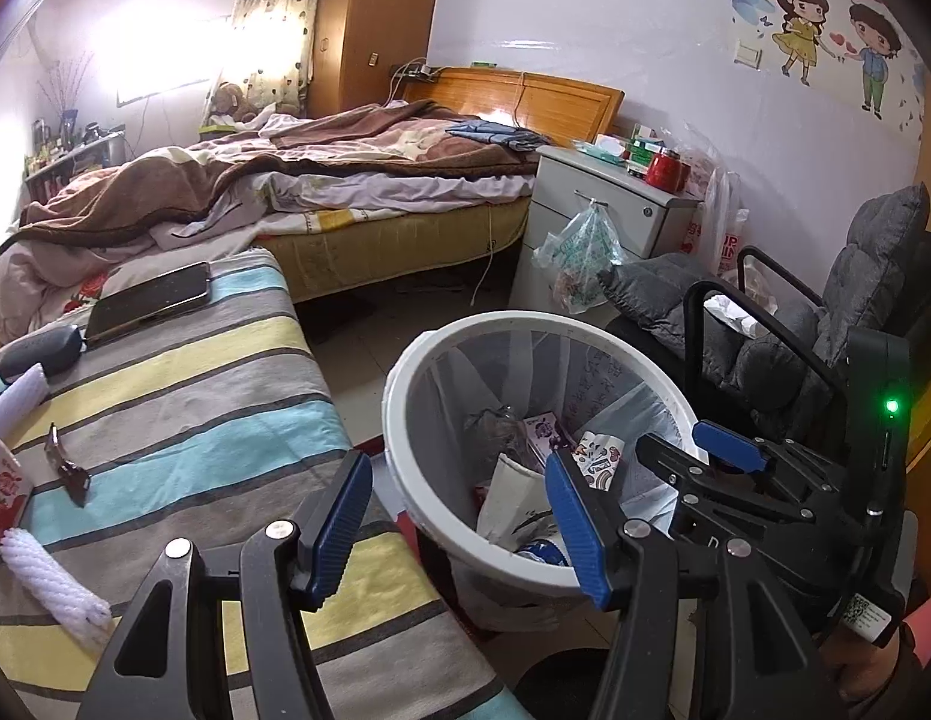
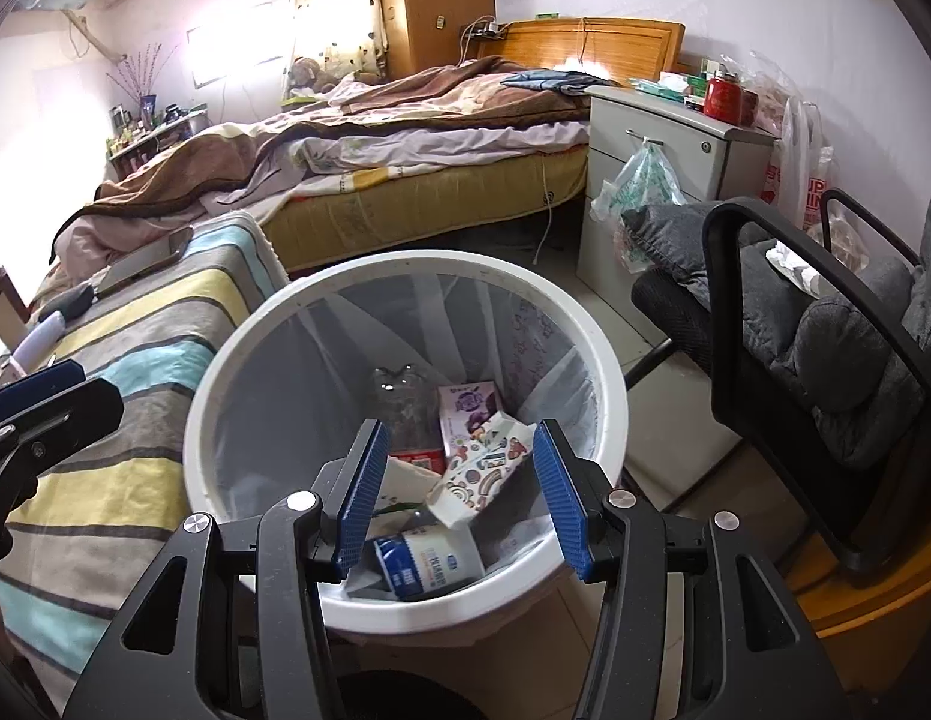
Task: Collect trash
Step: 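Move both open tools back over the bed toward the foam sleeve and milk carton, then grasp the white foam mesh sleeve with the right tool while the left tool grasps the pink milk carton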
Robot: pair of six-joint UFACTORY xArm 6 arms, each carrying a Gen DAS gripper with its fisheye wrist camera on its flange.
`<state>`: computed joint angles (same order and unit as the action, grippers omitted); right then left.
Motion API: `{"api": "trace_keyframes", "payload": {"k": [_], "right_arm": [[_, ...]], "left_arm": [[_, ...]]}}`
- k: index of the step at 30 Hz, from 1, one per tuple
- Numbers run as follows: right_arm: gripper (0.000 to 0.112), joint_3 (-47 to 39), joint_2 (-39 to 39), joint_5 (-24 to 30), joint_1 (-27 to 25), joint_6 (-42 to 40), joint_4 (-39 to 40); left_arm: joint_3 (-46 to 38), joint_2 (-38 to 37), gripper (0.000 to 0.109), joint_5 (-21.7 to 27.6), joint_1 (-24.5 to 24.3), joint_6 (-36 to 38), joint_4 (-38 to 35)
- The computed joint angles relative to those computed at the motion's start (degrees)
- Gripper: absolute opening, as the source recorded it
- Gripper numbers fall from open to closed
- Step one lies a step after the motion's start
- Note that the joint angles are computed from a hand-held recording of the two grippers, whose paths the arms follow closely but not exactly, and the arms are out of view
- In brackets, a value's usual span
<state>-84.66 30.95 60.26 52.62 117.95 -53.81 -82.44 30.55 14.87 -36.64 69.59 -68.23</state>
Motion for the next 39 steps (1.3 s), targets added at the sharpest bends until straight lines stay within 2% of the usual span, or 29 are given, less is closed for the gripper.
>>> {"api": "trace_keyframes", "payload": {"k": [14, 20, 30, 34, 36, 39], "right_arm": [[0.053, -8.36, 4.59, 1.39, 1.78, -1.51, -3.02], [0.053, -13.81, 8.0, 0.56, 2.16, -3.87, -4.32], [0.053, -29.45, 18.14, -2.22, 2.12, -14.01, -3.64], [0.053, -37.46, 23.62, -4.13, 1.85, -19.34, -2.33], [0.053, -42.68, 27.05, -4.67, 1.7, -22.39, -1.0], [0.053, -53.35, 33.78, -4.88, 1.7, -28.15, 2.05]], "left_arm": [[6.82, -6.58, 0.06, -1.6, 3.98, 9.69, -10.89], [10.17, -9.58, 0.06, -3.26, 6.62, 16.8, -17.79], [13.13, -11.43, 0.06, -4.13, 13.85, 20.35, -21.77], [13.25, -11.05, 0.06, -6.62, 16.88, 23.69, -24.61], [13.15, -10.73, 0.06, -6.09, 18.76, 21.57, -23.28], [12.73, -10.26, 0.06, -6.72, 20.64, 22.48, -24.46]]}}
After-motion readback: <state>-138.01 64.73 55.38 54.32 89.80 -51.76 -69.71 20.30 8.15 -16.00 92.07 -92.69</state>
